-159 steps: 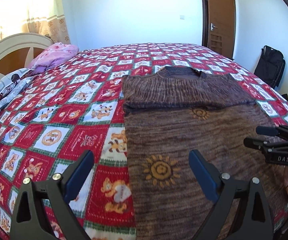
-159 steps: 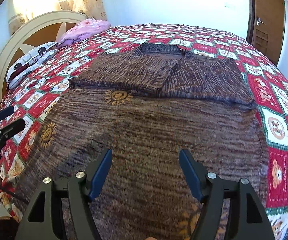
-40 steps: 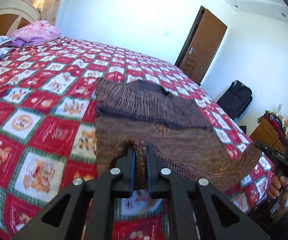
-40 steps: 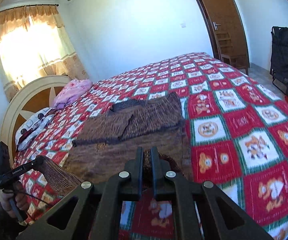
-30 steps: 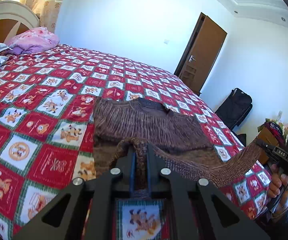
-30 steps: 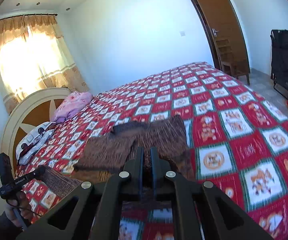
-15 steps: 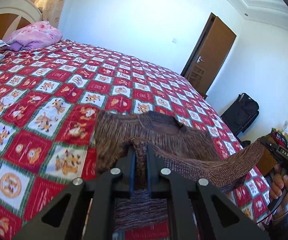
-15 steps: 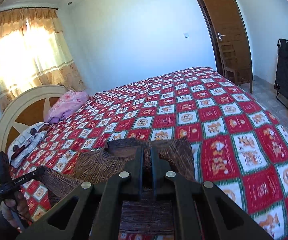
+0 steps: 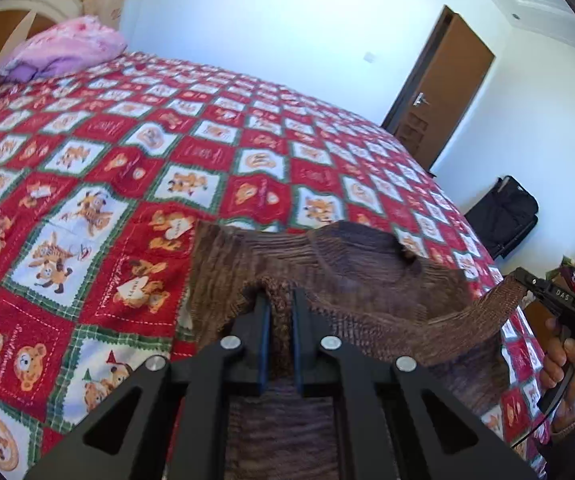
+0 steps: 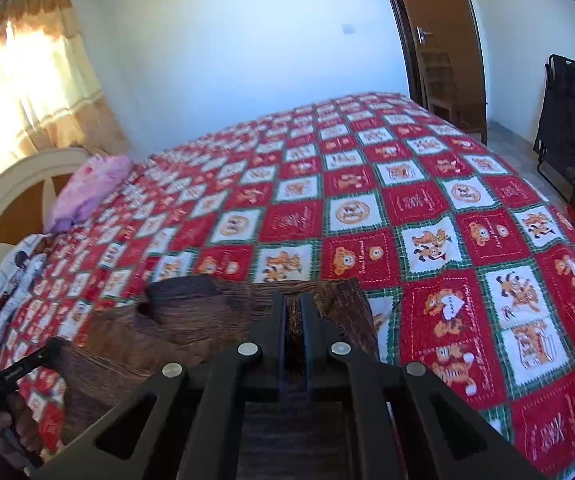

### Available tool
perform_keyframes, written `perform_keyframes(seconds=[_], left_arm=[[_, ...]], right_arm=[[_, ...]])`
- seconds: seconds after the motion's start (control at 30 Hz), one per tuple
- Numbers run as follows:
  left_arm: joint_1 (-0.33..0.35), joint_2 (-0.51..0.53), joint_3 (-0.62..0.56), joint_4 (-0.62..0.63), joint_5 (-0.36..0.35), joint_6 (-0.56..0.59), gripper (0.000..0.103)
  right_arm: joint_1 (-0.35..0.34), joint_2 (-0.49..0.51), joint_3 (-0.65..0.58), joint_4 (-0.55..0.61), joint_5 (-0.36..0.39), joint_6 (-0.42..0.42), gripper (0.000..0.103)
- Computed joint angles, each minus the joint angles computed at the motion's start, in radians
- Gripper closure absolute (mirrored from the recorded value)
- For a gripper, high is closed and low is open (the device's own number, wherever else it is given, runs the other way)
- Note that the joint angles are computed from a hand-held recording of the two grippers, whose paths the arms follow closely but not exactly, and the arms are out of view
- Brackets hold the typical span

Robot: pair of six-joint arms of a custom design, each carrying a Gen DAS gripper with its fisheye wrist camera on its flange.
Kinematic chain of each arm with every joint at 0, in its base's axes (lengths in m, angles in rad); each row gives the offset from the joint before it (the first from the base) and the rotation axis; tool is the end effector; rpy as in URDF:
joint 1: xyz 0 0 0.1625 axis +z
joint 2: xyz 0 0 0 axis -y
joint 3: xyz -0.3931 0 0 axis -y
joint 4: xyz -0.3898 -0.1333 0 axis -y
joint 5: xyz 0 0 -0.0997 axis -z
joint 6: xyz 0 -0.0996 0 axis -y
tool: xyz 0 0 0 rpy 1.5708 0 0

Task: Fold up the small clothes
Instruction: 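Lift the hem with both grippers and fold it toward the collar, then lower the hem near the collar and open both grippers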

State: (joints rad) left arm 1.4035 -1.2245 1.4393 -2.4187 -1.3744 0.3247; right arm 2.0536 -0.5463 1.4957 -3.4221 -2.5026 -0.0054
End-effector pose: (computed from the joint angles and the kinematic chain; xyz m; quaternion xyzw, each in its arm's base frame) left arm 0.0420 -0.6688 0.4294 0.2007 0.9247 -0.3015 0.1172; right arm 0.3589 -0.5697 0.0912 0.0044 -0.8276 0.4739 0.3008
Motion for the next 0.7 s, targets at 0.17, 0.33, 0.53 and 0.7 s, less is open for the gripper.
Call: perform_keyframes(seconds=[0.17, 0.33, 0.53, 0.7], left_arm=[[0.016, 0.071, -0.066, 0.018, 0.029, -0.043, 0.091], [0.02, 0.119, -0.122, 0.023, 0.078, -0.091, 0.089], [0.017, 0.051, -0.072, -0.015, 0.12, -0.038, 0.033], [-0.005, -0.009, 0.034, -0.024, 0.199, 0.093, 0.025]], right_arm=[[-0.059, 0.055, -0.108, 0.059, 0.021, -0.071, 0.096], [-0.084, 0.12, -0.217, 0.024, -0.025, -0.173, 0.094], [-0.056, -0.024, 0.013, 0.122, 0.193, -0.054, 0.019], [-0.022, -0.069, 0.122, 0.329, 0.247, 0.017, 0.019]])
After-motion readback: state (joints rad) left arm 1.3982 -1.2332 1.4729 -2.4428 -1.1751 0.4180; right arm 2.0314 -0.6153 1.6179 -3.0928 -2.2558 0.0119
